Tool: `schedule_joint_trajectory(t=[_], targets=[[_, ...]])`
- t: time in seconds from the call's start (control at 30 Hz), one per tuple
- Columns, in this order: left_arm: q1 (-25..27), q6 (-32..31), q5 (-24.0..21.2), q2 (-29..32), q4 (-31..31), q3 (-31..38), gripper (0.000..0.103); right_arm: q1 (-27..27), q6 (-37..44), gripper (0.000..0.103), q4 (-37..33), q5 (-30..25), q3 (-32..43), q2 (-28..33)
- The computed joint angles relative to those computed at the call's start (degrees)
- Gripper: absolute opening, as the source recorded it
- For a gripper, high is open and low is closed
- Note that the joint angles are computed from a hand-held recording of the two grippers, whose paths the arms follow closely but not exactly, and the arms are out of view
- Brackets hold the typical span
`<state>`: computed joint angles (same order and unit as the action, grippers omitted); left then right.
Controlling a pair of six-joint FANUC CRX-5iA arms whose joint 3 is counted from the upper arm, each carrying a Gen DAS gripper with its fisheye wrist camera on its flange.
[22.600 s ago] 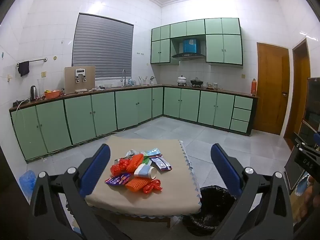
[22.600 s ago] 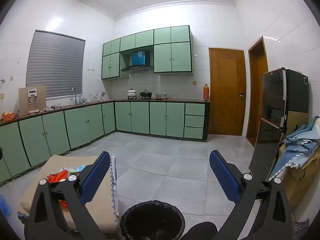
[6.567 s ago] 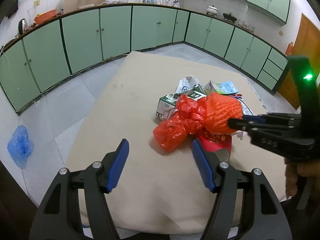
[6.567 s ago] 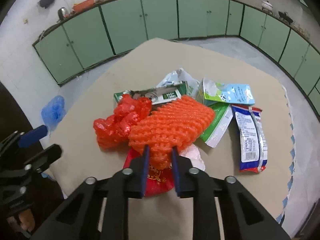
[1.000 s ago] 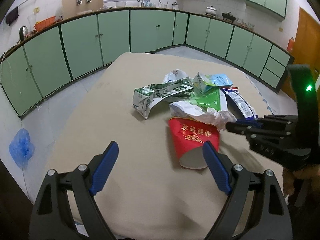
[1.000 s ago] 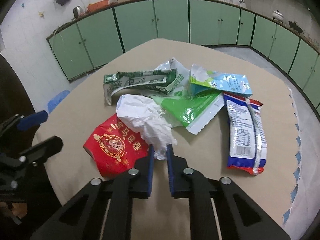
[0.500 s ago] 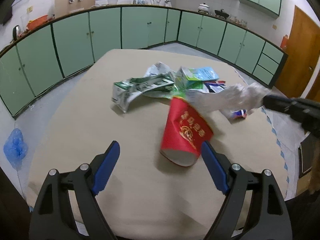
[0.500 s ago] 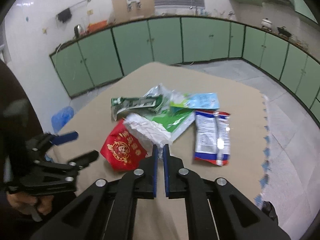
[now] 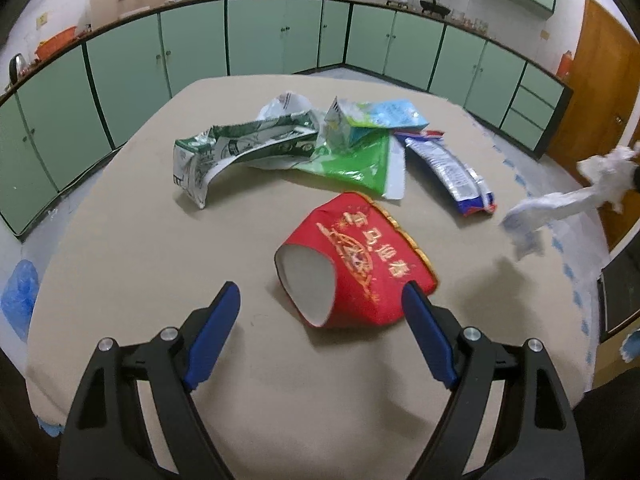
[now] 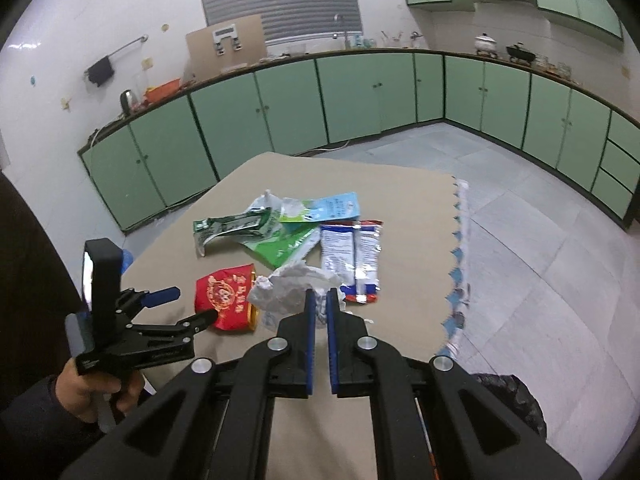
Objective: Collect trash
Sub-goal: 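Grasp the white tissue with the right tool while the left tool grasps the red cup, then carry the red cup and white tissue over the black bin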
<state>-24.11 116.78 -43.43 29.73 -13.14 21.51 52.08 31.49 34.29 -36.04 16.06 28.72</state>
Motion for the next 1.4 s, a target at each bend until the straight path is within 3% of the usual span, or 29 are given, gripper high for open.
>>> schedule_joint_trajectory(t=[0.17, 0.2, 0.23, 0.33, 0.5, 0.67, 0.97, 1.4], targets=[[0.73, -0.43, -0.63, 1.99, 0.83, 1.57, 0.078, -0.56, -0.06, 0.005, -1.18, 0.11, 0.12, 0.30], [1.14, -1.84, -0.21, 2.53, 2.75, 1.52, 0.070, -0.58, -0.07, 0.005, -1.21, 0.13, 0.19, 0.39], [1.51, -3.08, 1.03, 2.49, 4.65, 0.73, 0.054, -0.61, 0.07, 0.005, -1.45, 0.13, 0.33, 0.49], [0.75, -1.99, 1.66, 2.49, 3.02, 1.09, 0.048, -0.56, -0.06, 0.005, -1.51, 0.06, 0.56, 0.61], [0.09, 0.62, 5.11, -0.74, 1.49, -1.72, 0.046, -0.45, -1.05, 0.005, -0.19, 0.37, -0.32, 0.06], [-1.51, 3.39, 5.30, -3.98, -2.52, -2.16, 0.046, -0.27, -3.35, 0.005, 2.14, 1.23, -2.30, -1.31], [-3.52, 2.04, 3.86, -6.62, -2.63, -1.58, 0.045, 0.69, -9.96, 0.005, 8.99, 1.58, -9.20, -6.77], [-8.59, -3.27, 2.52, -7.16, -0.49, 2.50, 0.045, 1.61, -22.19, 0.005, 18.11, -3.00, -22.63, -17.92]])
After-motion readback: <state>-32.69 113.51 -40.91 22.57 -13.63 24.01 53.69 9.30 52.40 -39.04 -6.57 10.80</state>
